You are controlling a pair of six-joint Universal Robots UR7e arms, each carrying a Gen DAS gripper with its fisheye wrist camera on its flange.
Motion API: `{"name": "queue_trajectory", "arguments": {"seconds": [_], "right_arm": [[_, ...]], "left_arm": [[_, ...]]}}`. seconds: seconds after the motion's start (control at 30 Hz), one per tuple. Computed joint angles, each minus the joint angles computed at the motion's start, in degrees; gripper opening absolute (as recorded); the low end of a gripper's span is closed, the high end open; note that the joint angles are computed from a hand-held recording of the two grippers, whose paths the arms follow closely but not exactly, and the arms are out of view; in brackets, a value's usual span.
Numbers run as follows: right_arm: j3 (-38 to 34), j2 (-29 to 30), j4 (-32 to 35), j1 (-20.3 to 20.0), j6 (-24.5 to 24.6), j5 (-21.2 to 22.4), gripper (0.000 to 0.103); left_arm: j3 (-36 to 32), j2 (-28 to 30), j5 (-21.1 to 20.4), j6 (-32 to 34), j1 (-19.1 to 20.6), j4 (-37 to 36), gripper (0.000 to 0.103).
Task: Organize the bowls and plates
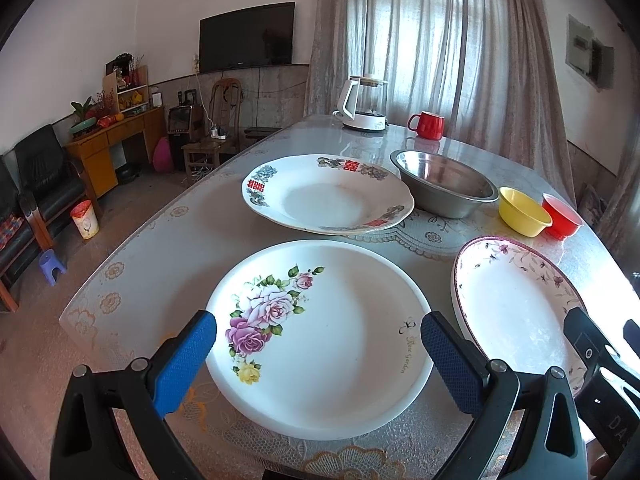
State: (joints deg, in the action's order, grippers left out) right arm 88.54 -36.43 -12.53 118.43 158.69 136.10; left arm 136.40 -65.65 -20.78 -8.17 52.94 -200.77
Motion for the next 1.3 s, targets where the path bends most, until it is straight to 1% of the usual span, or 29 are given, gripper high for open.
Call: {"name": "queue_trajectory", "arguments": {"seconds": [0.3,1.3], "right_arm": [[-0.07,-0.15,0.65,-0.50,0.20,-1.43,0.098],[0.66,-0.76,0.24,-1.14,0.18,-3.36,0.098]], "left_arm": [[-0.28,0.42,0.37,0.80,-0.19,-0.28,0.103],[-0.75,1.73,0.67,2.25,-0.28,-1.10,0.103]]}}
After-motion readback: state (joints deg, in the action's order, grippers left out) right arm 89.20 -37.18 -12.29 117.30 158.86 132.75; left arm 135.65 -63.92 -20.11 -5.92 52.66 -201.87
